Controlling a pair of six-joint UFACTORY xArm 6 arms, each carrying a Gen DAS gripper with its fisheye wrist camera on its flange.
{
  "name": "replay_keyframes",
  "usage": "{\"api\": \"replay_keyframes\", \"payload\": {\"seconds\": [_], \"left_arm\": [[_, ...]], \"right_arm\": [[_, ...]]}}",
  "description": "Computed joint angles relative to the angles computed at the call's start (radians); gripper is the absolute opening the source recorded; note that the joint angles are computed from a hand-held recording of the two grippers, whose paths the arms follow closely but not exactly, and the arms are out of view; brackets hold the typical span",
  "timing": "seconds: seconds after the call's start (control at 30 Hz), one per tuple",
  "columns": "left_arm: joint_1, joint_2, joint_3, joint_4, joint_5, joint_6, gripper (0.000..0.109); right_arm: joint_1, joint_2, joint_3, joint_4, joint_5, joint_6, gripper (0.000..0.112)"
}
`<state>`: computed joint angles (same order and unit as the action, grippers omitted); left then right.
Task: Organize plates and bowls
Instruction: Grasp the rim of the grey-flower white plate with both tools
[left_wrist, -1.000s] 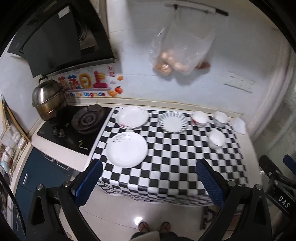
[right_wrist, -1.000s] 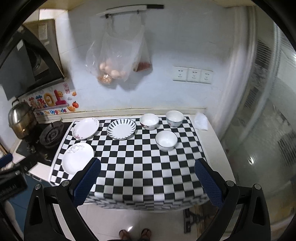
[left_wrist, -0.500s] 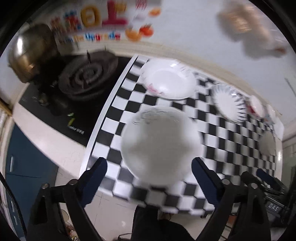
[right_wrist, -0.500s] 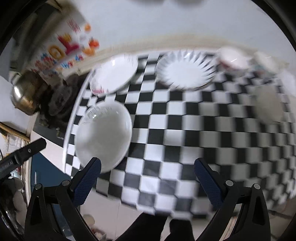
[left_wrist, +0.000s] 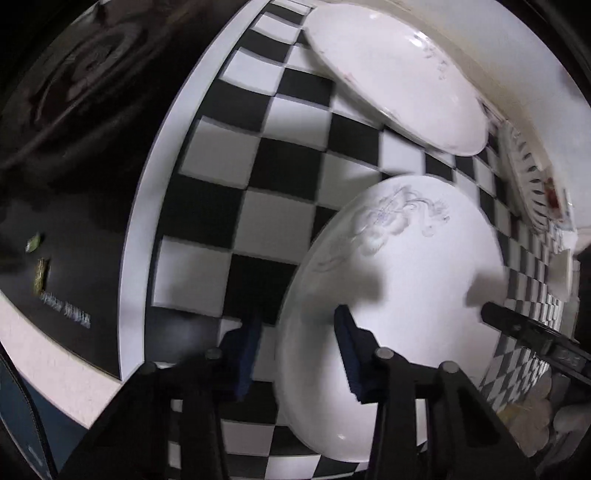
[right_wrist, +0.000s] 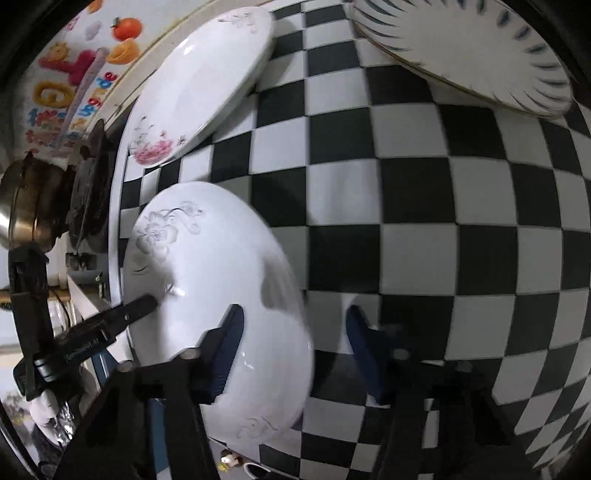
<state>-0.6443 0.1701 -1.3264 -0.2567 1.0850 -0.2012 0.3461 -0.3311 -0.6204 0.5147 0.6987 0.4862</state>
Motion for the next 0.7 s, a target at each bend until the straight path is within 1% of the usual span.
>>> {"api": "replay_keyframes", "payload": {"seconds": [0.03,0.07,0.1,0.13,0.2,0.27,0.33,0.43,0.57,0.6,0.7], "left_arm": [[-0.004,0.000,-0.001,0.010,-0.001,-0.006,0.027],[-0.007,-0.005,0.005,0.019,-0.009,-0.011,0.027],[-0.011,-0.009,0.009,0.025,-0.012,-0.013,0.027],[-0.014,-0.009,0.009,0.029,-0.010,-0.018,0.027],[-0.020,-0.015,0.007,0.029,0.009,-0.032,0.026],[-0.039,-0.022,0.006,0.045,0.004,-0.046,0.026],[-0.065,-0.017,-0.015,0.063,0.004,-0.056,0.026],[-0.100,0.004,-0.061,0.057,0.015,-0.065,0.026],[-0.164,0.050,-0.135,0.061,0.024,-0.104,0.026],[-0.182,0.067,-0.154,0.059,0.024,-0.111,0.026],[-0.207,0.120,-0.221,0.039,0.045,-0.120,0.026]], "right_arm": [[-0.001,0.021,-0.016,0.023,0.020,-0.023,0.032],[0.000,0.022,-0.022,0.005,0.038,-0.014,0.030],[0.007,0.029,-0.035,-0.043,0.044,0.009,0.028],[0.014,0.038,-0.046,-0.088,0.049,0.024,0.022],[0.014,0.028,-0.030,-0.079,0.037,0.021,0.021],[0.000,0.018,-0.021,-0.068,0.039,0.010,0.021],[-0.011,-0.010,-0.004,-0.083,0.043,0.009,0.021],[-0.032,-0.058,0.021,-0.097,0.053,0.022,0.021],[-0.096,-0.186,0.086,-0.143,0.117,0.021,0.021],[-0.125,-0.245,0.114,-0.169,0.151,0.018,0.021],[-0.194,-0.338,0.151,-0.199,0.224,-0.005,0.021]]}}
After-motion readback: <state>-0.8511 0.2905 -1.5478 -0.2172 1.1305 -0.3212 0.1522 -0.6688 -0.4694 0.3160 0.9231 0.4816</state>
